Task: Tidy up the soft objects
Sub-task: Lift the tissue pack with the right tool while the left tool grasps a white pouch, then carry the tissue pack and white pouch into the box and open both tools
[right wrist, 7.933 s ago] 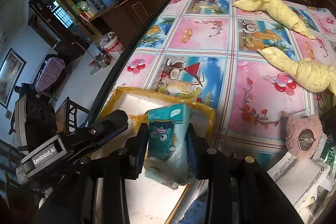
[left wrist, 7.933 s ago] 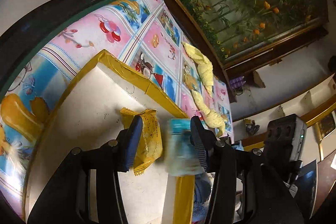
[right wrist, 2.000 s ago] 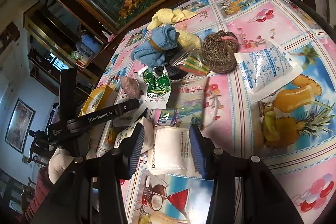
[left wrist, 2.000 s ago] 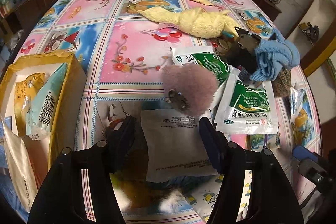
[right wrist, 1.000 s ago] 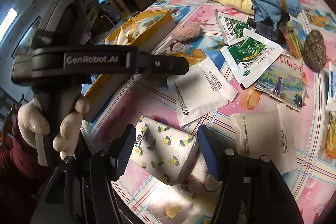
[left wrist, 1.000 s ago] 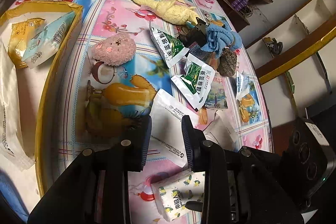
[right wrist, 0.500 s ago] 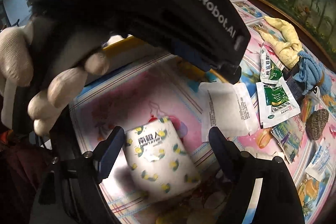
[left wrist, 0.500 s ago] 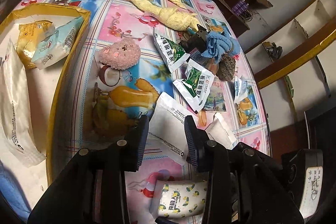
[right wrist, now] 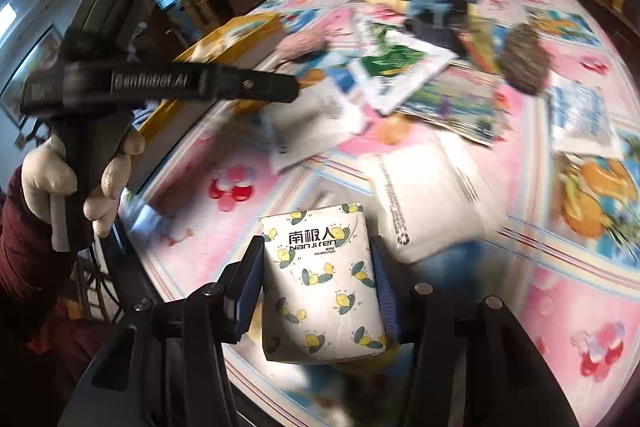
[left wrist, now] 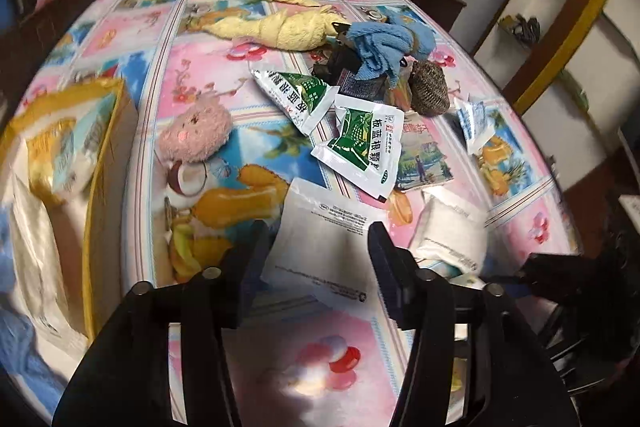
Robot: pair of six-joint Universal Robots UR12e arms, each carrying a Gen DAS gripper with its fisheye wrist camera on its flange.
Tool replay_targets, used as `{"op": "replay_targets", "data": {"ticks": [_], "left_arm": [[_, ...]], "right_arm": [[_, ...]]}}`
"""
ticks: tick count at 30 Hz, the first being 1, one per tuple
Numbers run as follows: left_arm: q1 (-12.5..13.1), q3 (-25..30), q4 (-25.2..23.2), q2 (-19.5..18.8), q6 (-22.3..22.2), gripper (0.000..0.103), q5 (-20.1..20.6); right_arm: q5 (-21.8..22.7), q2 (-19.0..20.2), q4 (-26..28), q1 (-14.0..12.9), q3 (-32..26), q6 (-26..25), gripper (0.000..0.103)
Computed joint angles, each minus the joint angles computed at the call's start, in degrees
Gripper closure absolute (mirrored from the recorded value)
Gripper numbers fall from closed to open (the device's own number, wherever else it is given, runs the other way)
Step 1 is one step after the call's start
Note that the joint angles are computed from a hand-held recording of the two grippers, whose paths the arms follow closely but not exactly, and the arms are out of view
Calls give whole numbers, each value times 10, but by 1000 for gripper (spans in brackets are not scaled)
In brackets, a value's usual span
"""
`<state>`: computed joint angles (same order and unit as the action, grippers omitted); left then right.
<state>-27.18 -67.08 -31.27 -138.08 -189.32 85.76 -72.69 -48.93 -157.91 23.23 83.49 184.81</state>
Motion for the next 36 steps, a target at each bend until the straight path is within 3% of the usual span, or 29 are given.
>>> {"op": "replay_targets", "data": {"ticks": [1,5,6,9,12,13,15,18,23,29,32,36], "left_arm": [[-6,9,-4,-6,16,37,31],[-11,46,-60,-30,37,36,52],[-13,45,-52,-32,40,28,53],[-19,48,-48,-37,59,17,66],[-24,31,-14,-34,90,14,51],[-25,30,-12,-33,103,16,43],[-24,26,-4,-30,111,49,31],[-26,29,-7,-31,111,54,38],[-21,2,26,-14,73,56,6],[-4,-73,104,36,10,56,-26],[8,-108,129,63,-17,56,-8],[29,-138,139,87,-58,55,49]], "right_arm": [[7,-3,-9,-3,8,8,52],[17,-6,-26,-10,20,18,52],[14,-7,-28,-9,21,18,52],[18,-4,-30,-13,17,17,52],[17,-2,-37,-10,15,26,52],[16,-1,-42,-10,15,30,52],[13,0,-47,-9,14,37,53],[14,2,-55,-10,13,54,53],[10,0,-73,-10,17,73,53],[9,-4,-92,-11,12,87,53],[17,2,-83,-7,-5,83,53],[47,19,-63,0,-45,81,53]]}}
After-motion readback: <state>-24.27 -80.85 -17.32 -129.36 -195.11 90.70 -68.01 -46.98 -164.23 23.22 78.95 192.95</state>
